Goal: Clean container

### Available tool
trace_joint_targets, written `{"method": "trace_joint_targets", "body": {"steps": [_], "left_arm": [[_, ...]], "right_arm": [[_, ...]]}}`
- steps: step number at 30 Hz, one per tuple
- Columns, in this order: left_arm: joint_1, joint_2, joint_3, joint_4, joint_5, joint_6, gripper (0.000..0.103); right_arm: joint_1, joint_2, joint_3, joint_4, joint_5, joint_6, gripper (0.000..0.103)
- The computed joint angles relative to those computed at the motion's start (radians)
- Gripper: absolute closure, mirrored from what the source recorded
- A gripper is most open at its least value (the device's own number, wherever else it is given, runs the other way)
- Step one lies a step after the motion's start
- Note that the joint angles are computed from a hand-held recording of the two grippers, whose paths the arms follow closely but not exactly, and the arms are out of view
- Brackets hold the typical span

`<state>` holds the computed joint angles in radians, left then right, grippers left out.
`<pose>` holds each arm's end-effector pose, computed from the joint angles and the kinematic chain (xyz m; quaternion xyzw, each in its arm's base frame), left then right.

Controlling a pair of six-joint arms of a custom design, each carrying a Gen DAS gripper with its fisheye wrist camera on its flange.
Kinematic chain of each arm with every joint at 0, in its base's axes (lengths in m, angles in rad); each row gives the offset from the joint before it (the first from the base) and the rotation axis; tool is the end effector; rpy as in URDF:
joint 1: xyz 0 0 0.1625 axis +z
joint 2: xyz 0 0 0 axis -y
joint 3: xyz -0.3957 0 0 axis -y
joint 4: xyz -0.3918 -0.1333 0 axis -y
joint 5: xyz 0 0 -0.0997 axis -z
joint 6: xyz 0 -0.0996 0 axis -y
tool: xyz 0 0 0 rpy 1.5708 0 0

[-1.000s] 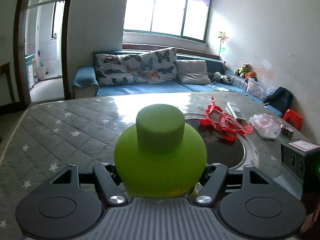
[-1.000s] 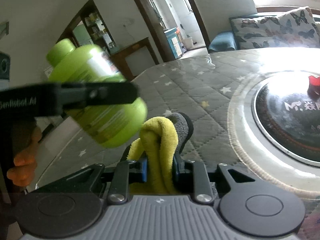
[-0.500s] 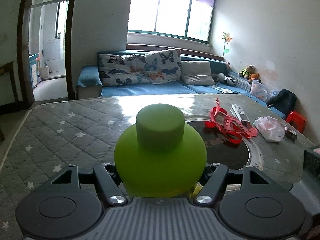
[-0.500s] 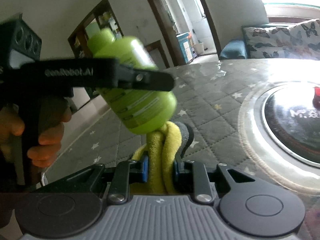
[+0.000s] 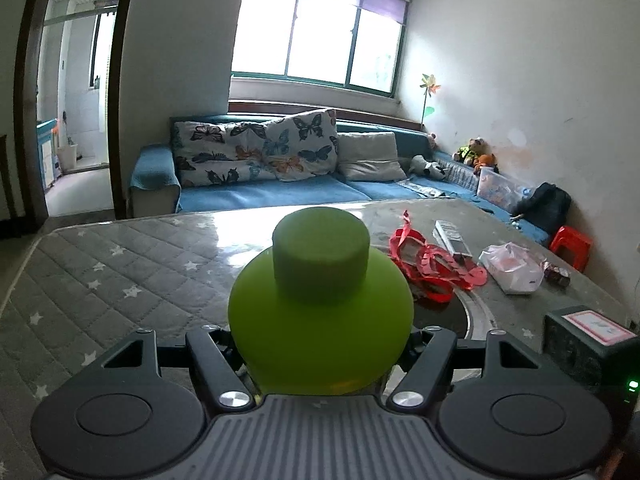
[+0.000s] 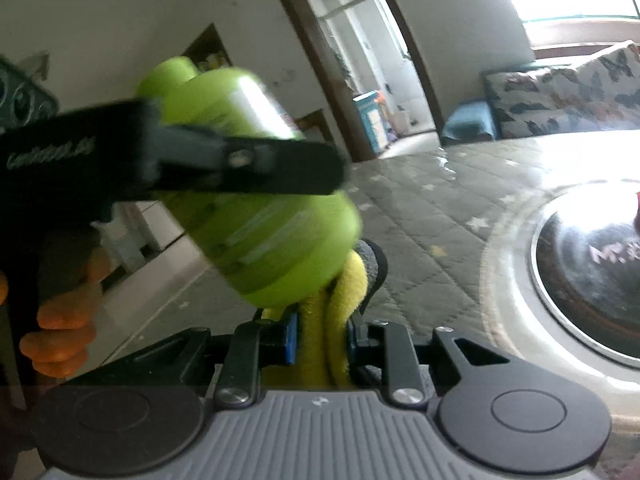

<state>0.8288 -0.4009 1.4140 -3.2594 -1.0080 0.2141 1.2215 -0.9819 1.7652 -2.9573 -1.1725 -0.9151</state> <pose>-0.3371 -0.6436 -0.0189 0.3353 0.8471 -0.3757 0.1699 -0.0546 -0.6523 0.1960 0.3177 -0.8824 0.3465 0.0197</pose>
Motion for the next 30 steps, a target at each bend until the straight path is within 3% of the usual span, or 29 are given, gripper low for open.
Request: {"method": "trace_joint_targets", "body": {"steps": [6,10,15,26,30], "left_arm": [[0.002,0.005,0.001,-0.011,0.058,0.016,0.032],[0.009,0.009,0.004,0.007,0.092,0.001,0.032],[0.022,0.025,-0.005,0.039,0.121,-0.015,0.032],[0.057,0.047,-0.023,0.094,0.142,-0.061,0.032],[0.064,0.049,-0.025,0.115,0.149,-0.076,0.032]], "right_arm": [[-0.016,-0.038,0.036,0.029,-0.005,-0.05,0.081],[-0.035,-0.058,0.046,-0.004,0.003,-0.004,0.081],[-0.018,-0.017,-0.006,-0.078,-0.048,0.083,0.081],[0.032,0.079,-0.114,-0.082,-0.133,0.121,0.077],[0.028,0.066,-0.1,-0.093,-0.134,0.125,0.067]]}}
